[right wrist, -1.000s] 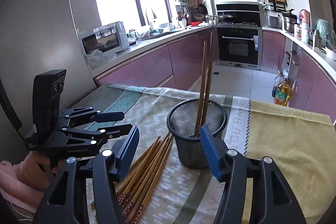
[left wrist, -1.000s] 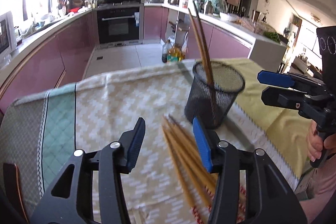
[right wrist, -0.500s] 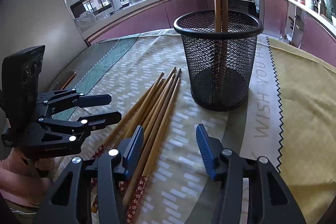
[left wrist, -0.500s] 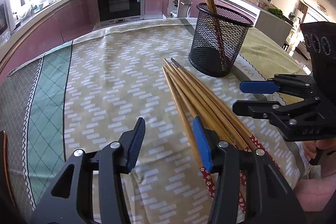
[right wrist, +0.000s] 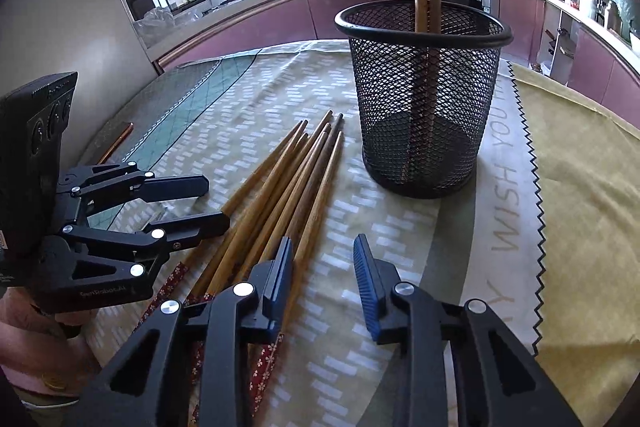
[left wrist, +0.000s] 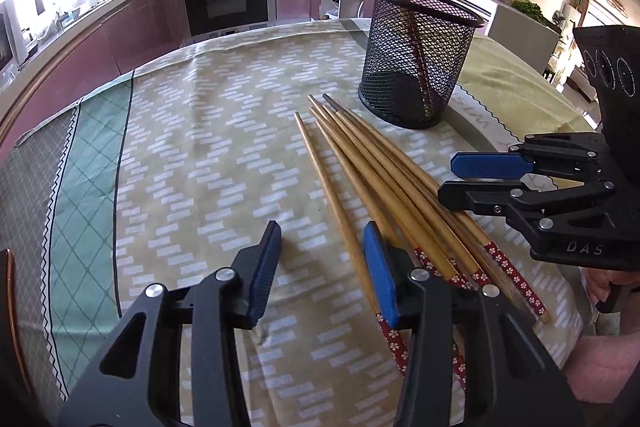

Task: Organize utensils
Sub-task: 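Grasp another chopstick with the left gripper while the right gripper grasps one too, then raise the left gripper's chopstick upright above the holder while the right gripper raises its chopstick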

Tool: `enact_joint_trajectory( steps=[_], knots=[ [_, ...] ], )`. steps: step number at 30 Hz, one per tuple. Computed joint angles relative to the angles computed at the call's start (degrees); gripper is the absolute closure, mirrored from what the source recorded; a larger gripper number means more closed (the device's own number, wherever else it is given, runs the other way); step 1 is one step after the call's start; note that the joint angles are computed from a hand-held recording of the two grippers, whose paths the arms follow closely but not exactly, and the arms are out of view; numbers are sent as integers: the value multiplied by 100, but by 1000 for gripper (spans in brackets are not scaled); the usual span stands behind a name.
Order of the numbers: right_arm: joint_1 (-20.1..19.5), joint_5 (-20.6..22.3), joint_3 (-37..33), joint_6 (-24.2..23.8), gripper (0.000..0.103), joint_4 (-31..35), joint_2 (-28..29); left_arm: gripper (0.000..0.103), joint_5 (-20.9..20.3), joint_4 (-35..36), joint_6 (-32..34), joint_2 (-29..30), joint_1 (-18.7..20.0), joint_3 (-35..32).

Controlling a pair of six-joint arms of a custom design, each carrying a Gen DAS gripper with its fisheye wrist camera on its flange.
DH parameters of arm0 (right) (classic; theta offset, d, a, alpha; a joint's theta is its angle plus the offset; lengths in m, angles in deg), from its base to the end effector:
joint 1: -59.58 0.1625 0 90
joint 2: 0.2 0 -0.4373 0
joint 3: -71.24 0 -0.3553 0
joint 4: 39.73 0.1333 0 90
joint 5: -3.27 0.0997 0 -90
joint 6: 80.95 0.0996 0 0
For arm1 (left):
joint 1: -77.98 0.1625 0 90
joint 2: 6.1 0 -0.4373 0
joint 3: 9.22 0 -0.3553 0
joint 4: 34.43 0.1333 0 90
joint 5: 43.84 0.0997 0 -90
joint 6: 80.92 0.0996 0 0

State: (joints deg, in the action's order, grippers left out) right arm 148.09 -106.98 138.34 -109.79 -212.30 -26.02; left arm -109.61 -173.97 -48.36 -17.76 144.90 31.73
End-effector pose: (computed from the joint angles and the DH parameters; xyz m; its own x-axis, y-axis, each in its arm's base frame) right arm 0.0781 -0.7995 0.1141 -0.8258 -0.1409 0.5461 -0.4324 0.7799 -0.4526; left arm -0.1781 -0.8623 0.0264 -0.5561 0.6557 -0.5108 0.7914 0.6054 -0.0845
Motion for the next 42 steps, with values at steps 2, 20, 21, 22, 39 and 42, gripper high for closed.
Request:
enact_joint_trajectory(
  steps=[2, 20, 21, 22, 39, 42],
  knots=[
    [23, -97, -53, -25, 74, 16, 32, 63, 10, 32, -10, 11, 1, -35],
    [30, -65, -477, 324, 97, 225, 236, 95, -92, 522, -501, 308, 16, -769],
    [19, -22, -429, 335, 97, 199, 207, 95, -118, 530, -518, 304, 30, -777],
    [13, 12, -405, 349, 97, 189, 192, 95, -138, 544, -548, 301, 34, -781],
    [-76, 1090, 453, 225, 97, -378, -371, 95, -1037, 395, -684, -221, 61, -229],
    [-76, 1239, 621, 219, 97, -605, -489, 95, -1285, 386, -667, -327, 47, -149]
  ],
)
